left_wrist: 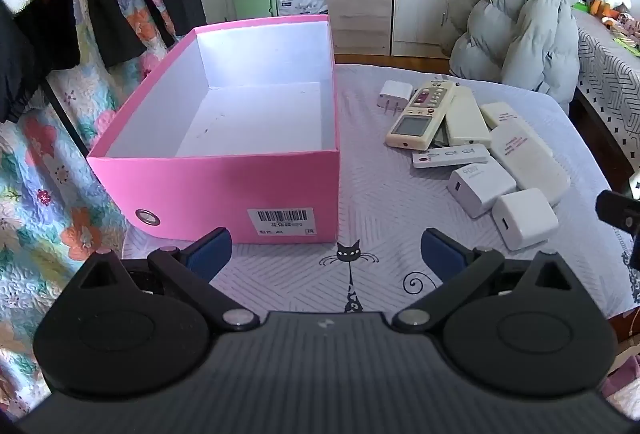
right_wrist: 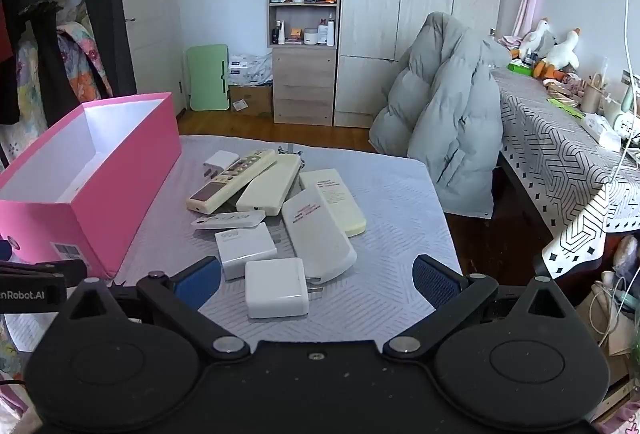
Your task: Organize rigid objects
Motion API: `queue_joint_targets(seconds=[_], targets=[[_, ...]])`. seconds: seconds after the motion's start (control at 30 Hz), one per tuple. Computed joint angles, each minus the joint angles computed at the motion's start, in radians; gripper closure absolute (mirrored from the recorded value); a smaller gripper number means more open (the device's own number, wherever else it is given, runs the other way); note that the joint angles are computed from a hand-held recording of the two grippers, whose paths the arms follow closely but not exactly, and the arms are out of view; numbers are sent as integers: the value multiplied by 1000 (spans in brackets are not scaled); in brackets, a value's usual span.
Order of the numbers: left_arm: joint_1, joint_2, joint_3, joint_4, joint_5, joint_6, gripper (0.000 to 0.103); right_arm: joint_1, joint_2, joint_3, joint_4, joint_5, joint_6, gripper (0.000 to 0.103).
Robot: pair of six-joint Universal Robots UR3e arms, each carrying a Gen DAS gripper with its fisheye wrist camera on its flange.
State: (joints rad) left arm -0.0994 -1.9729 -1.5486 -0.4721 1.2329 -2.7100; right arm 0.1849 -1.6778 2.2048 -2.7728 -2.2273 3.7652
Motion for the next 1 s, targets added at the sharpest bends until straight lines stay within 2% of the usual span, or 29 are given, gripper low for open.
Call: queue_joint_targets(seconds=[0.43,0.67,1.0], targets=[[-18,-14,-7,41,55,-3,0,-2,9,-3,7,2,9,0],[-22,-15,-29,107,88,-22,0,-7,12,0,-1,7,3,0],[-17,5,-79,196,84,-15,0,-8,8,9,-6,6,5,0]])
